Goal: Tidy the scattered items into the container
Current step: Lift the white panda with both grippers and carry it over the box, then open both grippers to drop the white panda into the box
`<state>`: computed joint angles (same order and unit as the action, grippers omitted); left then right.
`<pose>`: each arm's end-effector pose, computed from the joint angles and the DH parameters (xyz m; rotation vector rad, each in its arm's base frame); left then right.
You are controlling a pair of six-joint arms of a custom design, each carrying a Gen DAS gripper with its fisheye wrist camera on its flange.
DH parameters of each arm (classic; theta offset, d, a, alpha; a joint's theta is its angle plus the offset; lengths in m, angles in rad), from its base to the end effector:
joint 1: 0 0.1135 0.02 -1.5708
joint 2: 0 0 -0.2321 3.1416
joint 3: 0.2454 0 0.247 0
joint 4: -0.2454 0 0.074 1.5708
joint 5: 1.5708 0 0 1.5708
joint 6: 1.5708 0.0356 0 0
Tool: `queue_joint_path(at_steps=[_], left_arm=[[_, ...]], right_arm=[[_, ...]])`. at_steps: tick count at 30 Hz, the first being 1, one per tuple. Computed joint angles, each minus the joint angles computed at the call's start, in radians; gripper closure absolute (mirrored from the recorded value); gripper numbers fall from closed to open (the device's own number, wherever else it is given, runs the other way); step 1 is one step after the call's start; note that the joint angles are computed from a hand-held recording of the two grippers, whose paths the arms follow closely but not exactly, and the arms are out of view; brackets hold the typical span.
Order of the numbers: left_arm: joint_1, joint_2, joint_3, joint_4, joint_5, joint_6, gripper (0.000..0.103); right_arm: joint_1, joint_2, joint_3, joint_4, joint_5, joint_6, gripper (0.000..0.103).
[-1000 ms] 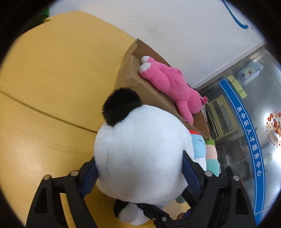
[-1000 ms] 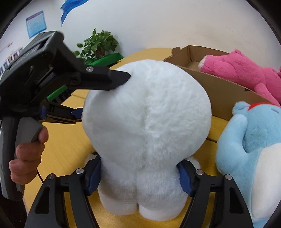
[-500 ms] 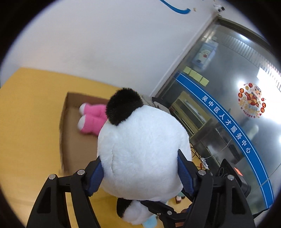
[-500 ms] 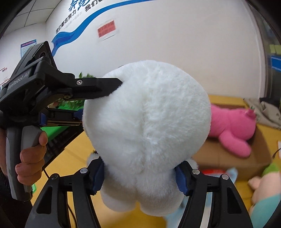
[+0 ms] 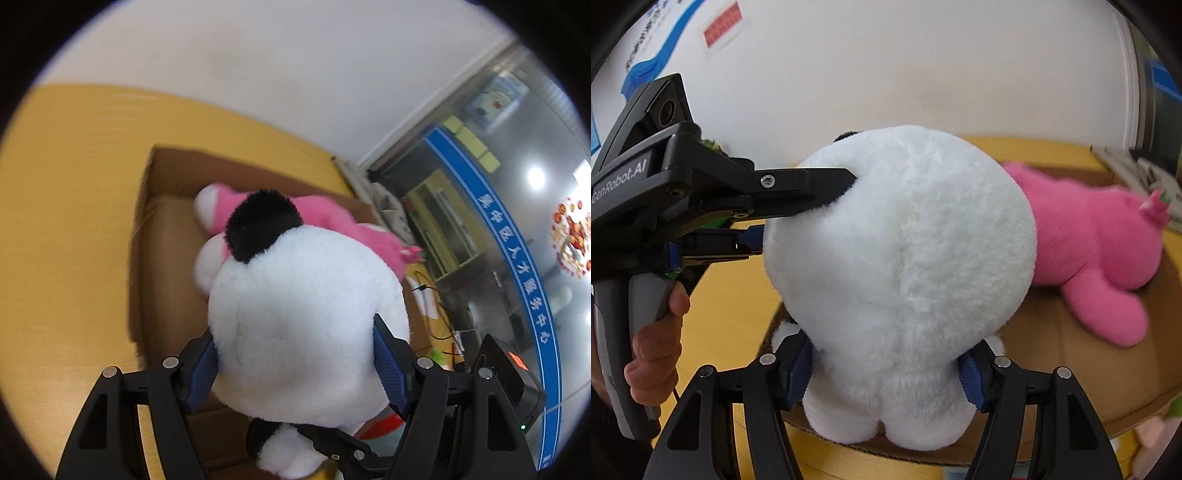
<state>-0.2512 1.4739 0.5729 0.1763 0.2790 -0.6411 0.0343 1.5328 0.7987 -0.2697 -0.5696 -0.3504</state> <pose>0.2633 -0.0777 0.1222 -0.3138 2.3667 -0.7647 0.2843 0.0290 0.1418 -0.6698 2.3520 0.5927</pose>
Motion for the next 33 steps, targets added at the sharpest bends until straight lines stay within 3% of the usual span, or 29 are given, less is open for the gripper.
queue_joint_path(at_steps=[5,9,12,15,17,20,23,25,29,33], left_arm=[[0.042,0.112,-0.033,0.082,0.016,0.002,0.029],[0.015,0.100,-0.022,0.042,-0.019,0.014,0.026],[-0.008,0.057,-0.036,0.016,-0.058,0.005,0.021],[-0.063,-0.079,-0.081,-0.057,-0.189,-0.020,0.020],[-0.129,-0.223,-0.103,-0.147,-0.290,-0.042,0.020],[-0.376,-0.437,-0.055,-0.411,-0.604,-0.143,0.020],[-0.658,-0.385,0.123,-0.696,-0.913,-0.323,0.019],[-0.791,-0.290,0.242,-0.857,-1.035,-0.486,0.019],[-0.943,-0.161,0.375,-1.059,-1.154,-0.781,0.019],[-1.043,-0.025,0.468,-1.130,-1.178,-0.920,0.019]], right_arm=[[0.091,0.135,-0.004,0.099,0.063,0.068,0.032],[0.108,0.122,-0.020,0.112,0.104,0.092,0.029],[0.109,0.104,-0.011,0.060,0.124,0.068,0.018],[0.075,0.014,-0.050,0.020,0.081,-0.011,0.001],[0.035,-0.075,-0.087,-0.005,0.063,-0.064,0.000],[-0.072,-0.206,-0.116,-0.085,0.011,-0.157,0.000],[-0.231,-0.300,-0.106,-0.179,-0.069,-0.273,0.000],[-0.311,-0.316,-0.081,-0.205,-0.098,-0.311,0.000],[-0.476,-0.299,-0.012,-0.302,-0.152,-0.404,0.000],[-0.635,-0.278,0.064,-0.441,-0.205,-0.539,0.000]])
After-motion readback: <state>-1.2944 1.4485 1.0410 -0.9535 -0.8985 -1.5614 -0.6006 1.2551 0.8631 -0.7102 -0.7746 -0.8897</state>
